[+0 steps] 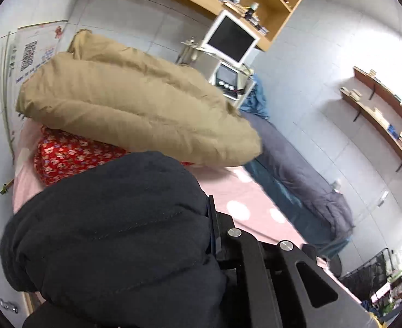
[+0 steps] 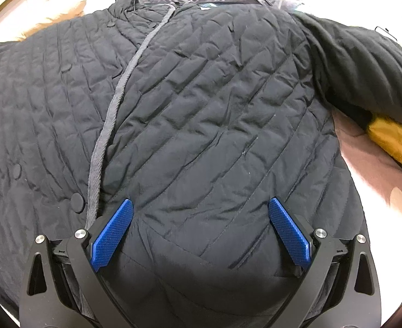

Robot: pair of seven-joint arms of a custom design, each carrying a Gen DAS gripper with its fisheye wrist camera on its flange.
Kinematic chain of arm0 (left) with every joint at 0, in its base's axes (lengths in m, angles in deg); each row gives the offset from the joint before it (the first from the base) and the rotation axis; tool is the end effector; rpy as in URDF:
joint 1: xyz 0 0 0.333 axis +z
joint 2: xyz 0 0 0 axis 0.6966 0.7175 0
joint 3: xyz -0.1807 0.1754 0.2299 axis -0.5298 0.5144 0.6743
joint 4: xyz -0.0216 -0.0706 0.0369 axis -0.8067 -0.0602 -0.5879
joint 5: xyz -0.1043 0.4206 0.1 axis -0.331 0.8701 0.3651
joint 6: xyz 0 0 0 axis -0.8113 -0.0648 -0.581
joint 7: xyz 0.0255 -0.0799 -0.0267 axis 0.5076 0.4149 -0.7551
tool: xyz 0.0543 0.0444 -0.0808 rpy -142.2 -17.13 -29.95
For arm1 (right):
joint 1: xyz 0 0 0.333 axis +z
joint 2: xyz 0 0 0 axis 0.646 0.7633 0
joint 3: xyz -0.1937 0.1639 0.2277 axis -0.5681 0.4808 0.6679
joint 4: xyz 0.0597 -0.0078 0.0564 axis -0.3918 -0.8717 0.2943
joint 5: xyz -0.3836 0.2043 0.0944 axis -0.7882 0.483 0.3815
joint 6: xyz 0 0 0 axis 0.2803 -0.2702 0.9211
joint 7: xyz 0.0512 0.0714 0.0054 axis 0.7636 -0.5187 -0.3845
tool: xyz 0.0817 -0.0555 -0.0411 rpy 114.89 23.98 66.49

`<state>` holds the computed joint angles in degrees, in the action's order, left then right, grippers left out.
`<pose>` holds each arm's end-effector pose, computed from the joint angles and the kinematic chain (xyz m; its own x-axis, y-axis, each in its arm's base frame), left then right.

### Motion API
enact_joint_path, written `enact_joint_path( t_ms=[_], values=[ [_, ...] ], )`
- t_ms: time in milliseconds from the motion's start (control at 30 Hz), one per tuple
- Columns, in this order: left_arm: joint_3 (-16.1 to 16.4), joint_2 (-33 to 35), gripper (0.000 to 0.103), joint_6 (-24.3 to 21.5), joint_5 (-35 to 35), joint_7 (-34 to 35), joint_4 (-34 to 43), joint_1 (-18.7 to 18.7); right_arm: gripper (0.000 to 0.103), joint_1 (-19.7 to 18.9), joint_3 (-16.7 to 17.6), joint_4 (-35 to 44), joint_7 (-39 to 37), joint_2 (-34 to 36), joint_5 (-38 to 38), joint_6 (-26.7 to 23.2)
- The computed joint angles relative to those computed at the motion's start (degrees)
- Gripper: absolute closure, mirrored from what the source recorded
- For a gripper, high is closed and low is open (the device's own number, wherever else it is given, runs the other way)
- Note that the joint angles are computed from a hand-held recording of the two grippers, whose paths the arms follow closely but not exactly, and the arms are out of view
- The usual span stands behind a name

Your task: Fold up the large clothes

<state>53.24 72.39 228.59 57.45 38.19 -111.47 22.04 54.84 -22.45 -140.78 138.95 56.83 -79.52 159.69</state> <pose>0.7353 -0.2992 0.5258 0.4942 -0.7432 0.4509 -0.2946 -0.6312 -0.7175 0.6278 0.1823 0.3958 0.1183 -0.9929 0.0128 -0.8646 -0.1093 -0.4904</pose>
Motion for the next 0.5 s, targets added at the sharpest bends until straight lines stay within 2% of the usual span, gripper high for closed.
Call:
enact_joint_path(
  t_ms=[67, 100, 133, 167, 200, 233, 267, 300, 367, 400, 467, 500],
  values=[
    [-3.21, 4.29, 0.089, -6.7, -10.17, 9.96, 4.21, 2.13, 0.005, 0.5, -0.47, 0.42, 1.37, 0.34, -2.05, -0.68],
    [-3.87, 5.72, 0.084, -8.06, -16.36, 14.21, 5.13, 3.01, 0.006, 0.55, -0.53, 0.52, 1.65, 0.39, -2.44, -0.91],
    [-6.53, 6.38, 0.075, -7.75, -22.24, 16.61, 4.05, 5.65, 0.006, 0.42, -0.43, 0.55, 1.37, 0.38, -2.2, -1.08],
    [-7.79, 6.53, 0.054, -6.11, -26.79, 18.45, 2.65, 7.21, 0.006, 0.22, -0.26, 0.54, 0.78, 0.34, -1.66, -1.21],
    [-8.53, 5.92, 0.041, -4.36, -30.17, 18.67, 0.11, 8.02, 0.005, -0.04, -0.07, 0.57, -0.03, 0.33, -0.9, -1.34],
    [-7.74, 4.82, 0.04, -2.84, -30.38, 17.55, -2.2, 7.27, 0.005, -0.21, 0.08, 0.7, -0.68, 0.36, -0.23, -1.65],
    [-6.77, 3.55, 0.035, -1.68, -29.76, 16.66, -4.38, 6.01, 0.005, -0.21, 0.12, 1.14, -0.94, 0.66, 0.0, -2.0],
    [-5.95, 2.21, 0.027, -2.53, -28.78, 16.98, -5.74, 4.42, 0.005, -0.1, 0.12, 1.95, -1.0, 1.11, 0.03, -2.72],
    [-4.56, 0.15, 0.017, -6.8, -25.45, 17.72, -6.36, 1.11, 0.005, 0.23, 0.05, 3.52, -0.73, 1.81, -0.13, -4.76],
    [-3.88, -1.15, 0.012, -9.69, -21.64, 17.57, -6.66, -1.24, 0.005, 0.32, 0.01, 4.05, -0.6, 1.98, -0.12, -5.7],
    [-4.35, -3.12, 0.006, -13.03, -16.28, 18.35, -7.16, -3.68, 0.005, 0.51, 0.04, 5.84, -0.62, 3.13, -0.04, -6.97],
    [-5.18, -3.04, 0.007, -15.33, -14.13, 20.7, -6.27, -4.8, 0.005, 0.5, 0.11, 6.92, -0.95, 3.83, 0.3, -7.62]
  ],
)
